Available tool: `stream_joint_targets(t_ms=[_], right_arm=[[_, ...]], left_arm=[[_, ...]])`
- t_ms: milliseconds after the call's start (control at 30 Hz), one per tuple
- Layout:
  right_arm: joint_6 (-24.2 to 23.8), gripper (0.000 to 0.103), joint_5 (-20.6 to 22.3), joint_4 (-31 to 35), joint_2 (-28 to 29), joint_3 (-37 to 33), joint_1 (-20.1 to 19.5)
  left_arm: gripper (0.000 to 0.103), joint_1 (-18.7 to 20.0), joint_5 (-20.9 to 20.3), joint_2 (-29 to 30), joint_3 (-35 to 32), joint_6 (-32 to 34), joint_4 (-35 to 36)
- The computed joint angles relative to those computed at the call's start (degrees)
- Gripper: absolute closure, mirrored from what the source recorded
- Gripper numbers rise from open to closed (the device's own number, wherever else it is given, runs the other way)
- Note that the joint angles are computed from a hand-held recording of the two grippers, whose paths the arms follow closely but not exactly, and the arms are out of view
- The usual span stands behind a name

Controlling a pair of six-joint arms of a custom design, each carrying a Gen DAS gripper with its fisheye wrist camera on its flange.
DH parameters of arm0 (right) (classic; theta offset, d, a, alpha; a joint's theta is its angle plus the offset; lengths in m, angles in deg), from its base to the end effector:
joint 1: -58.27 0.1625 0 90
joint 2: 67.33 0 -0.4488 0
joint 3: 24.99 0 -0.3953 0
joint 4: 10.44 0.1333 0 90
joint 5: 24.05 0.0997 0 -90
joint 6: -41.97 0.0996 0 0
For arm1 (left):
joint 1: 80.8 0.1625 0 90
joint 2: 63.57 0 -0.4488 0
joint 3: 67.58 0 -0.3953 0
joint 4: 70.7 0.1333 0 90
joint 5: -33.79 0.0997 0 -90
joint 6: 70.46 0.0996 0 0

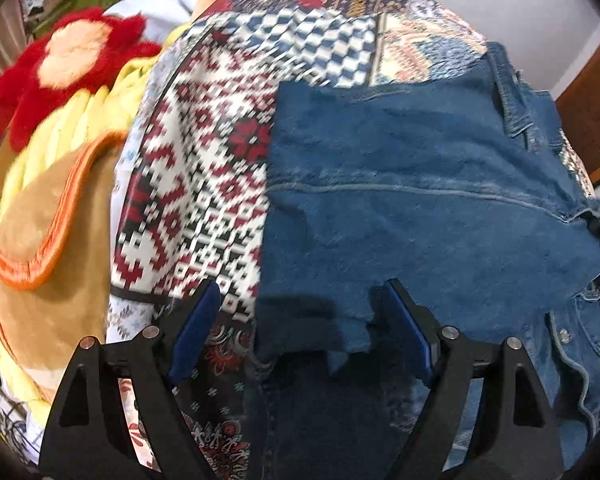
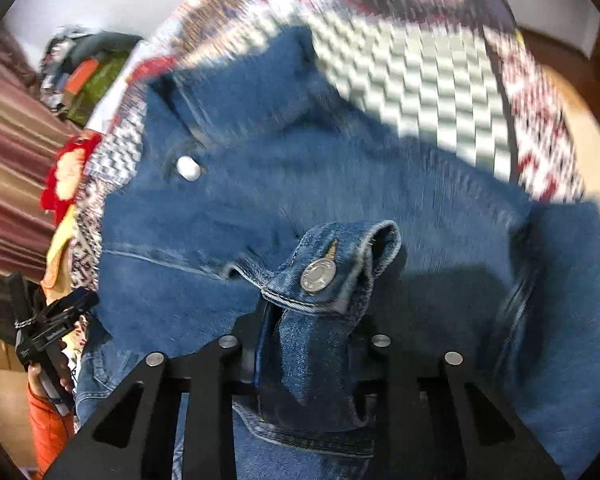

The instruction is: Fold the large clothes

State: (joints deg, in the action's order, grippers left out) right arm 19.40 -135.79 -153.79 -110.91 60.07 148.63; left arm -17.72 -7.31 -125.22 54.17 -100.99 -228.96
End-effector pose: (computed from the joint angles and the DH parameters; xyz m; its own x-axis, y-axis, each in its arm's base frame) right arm 0.1010 -0.7372 0.1400 -0.8558 -0.3106 0.4137 -0.3624 0.9306 -0.0508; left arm -0.0488 -0.5563 0.1641 -0.7743 -0.2741 -0.5704 0.0637 0.8630 -0.5012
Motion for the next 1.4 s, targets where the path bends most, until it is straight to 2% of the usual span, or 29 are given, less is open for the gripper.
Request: stream_joint_targets(t_ms=[133,300,500,667,733,833,900,967,1167,1300,1400], right_arm=[[-10.0,0.08,-1.4,-11.7,-1.2,3.3,3.2],[-15.8,0.081,-2.0,-17.7,-2.1,4.6,5.2],[-14.0,0.08,-6.7,-14.9,-0.4,3.1,2.8],[-15.9,0.08,-10.2,-15.7,1.6,3.6,0.9],[-17.4,0.08,-11.5,-16.8,2.3,3.9,0.7],[-19.8,0.066,-14.8,-17.8,3.6,3.5,1.0],[-22.4,0.041,-18.7,-21.5,4.9,3.2,1.5],[-24.3,0.033,-19.9,-23.8,5.2,3.5,1.6],[-20.3,0.033,-17.2,-18.0,1.6,4.3,2.1],[-17.7,0.033,-10.2,-18.0,-3.3,6.6,3.2],[-16.9,0.033,-6.3,-18.9,-6.6,7.9,3.8]], left_arm=[[0.021,-1.4,0.1,0.8,-1.8,2.7,-1.5],[0.02,-2.7,-0.2,3.1,-5.1,6.1,-2.4],[0.02,-2.0,-3.2,7.0,-8.3,7.0,0.1],[0.019,-1.2,-4.8,8.9,-9.3,6.2,2.0],[0.015,-0.9,-5.3,8.8,-9.2,6.0,1.5],[0.011,-0.5,-5.6,8.6,-8.9,5.8,1.1],[0.01,-0.7,-4.7,8.7,-8.5,5.8,0.9],[0.01,-0.8,-3.8,9.2,-8.4,6.3,0.0],[0.01,-1.6,-2.4,9.5,-9.4,4.8,2.9],[0.01,-3.3,-0.4,9.0,-10.1,4.9,4.3],[0.01,-5.4,-0.6,8.1,-10.0,6.5,0.7]])
